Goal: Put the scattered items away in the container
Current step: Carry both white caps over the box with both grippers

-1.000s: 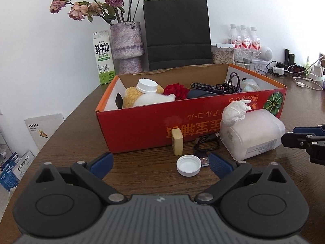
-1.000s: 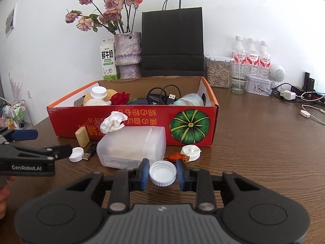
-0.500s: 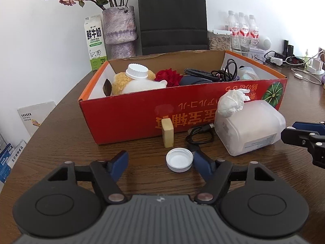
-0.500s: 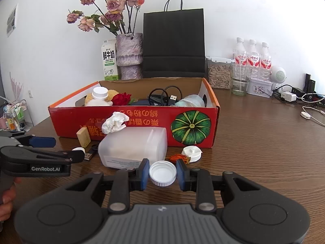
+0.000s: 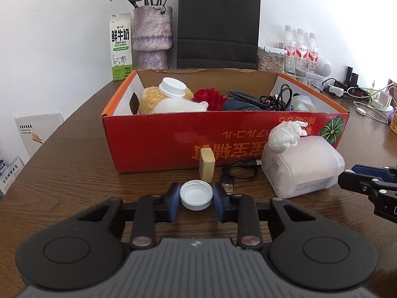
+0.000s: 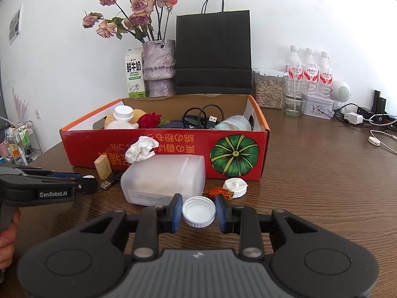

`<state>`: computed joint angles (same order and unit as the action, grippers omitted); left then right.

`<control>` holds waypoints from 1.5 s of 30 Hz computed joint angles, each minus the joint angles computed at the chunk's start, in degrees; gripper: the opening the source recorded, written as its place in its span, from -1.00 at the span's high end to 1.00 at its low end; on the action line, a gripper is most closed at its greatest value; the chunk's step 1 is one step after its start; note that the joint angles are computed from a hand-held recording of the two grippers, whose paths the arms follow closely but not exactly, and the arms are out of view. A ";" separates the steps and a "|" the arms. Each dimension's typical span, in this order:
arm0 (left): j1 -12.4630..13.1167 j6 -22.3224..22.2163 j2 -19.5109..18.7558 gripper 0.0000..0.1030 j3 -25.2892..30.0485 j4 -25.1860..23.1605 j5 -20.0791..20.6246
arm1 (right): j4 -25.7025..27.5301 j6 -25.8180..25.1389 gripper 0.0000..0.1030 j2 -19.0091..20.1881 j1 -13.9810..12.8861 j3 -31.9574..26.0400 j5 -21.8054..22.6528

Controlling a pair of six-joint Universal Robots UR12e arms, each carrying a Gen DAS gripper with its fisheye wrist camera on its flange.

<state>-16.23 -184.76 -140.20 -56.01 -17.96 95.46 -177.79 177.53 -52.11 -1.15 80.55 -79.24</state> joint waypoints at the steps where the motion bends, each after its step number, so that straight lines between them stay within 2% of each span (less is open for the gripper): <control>1: -0.06 -0.12 0.06 0.43 -0.32 1.11 0.49 | -0.14 -0.02 0.47 0.02 -0.01 0.05 0.05; 6: -0.48 0.57 0.29 0.43 -1.50 5.34 2.87 | -2.33 0.63 0.47 0.04 -0.36 0.55 1.51; 14: -0.20 0.43 0.83 0.43 -1.65 9.73 2.29 | -5.92 -0.21 0.47 -0.03 -0.41 0.52 3.05; 19: -0.35 1.24 -0.78 0.43 2.63 11.21 3.31 | -8.66 -0.70 0.47 0.86 -0.09 -2.47 3.12; 23: -0.48 1.05 -3.63 0.43 8.73 11.96 3.35 | -9.53 -1.98 0.47 2.72 0.64 -7.05 2.67; 25: -0.62 0.70 -5.82 0.43 13.31 10.31 4.23 | -8.34 -1.76 0.47 4.38 1.16 -10.76 2.21; 29: -0.60 -2.36 -11.83 0.43 25.28 3.34 5.74 | -6.68 0.50 0.47 8.95 2.12 -18.86 -0.51; 32: -0.17 -3.45 -15.74 0.43 32.08 -2.05 5.25 | -3.24 4.12 0.47 12.19 2.02 -23.94 0.27; 34: 0.15 -4.21 -16.21 0.43 32.44 -3.71 4.79 | -0.15 4.50 0.47 13.21 1.78 -25.30 1.53; 37: 0.30 -4.68 -15.80 0.43 31.18 -4.06 5.29 | 0.58 3.63 0.47 13.59 1.81 -25.16 1.12; 41: 0.10 -3.03 -15.08 0.43 29.10 -1.95 5.43 | -0.70 2.67 0.47 13.28 2.01 -23.84 0.41; 45: -0.08 -1.91 -15.03 0.43 28.76 -1.81 5.38 | -0.58 2.51 0.47 13.14 2.01 -23.45 0.17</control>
<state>-16.31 -186.67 -155.23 -27.25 -19.77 100.84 -178.37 180.04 -38.97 0.86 57.10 -79.07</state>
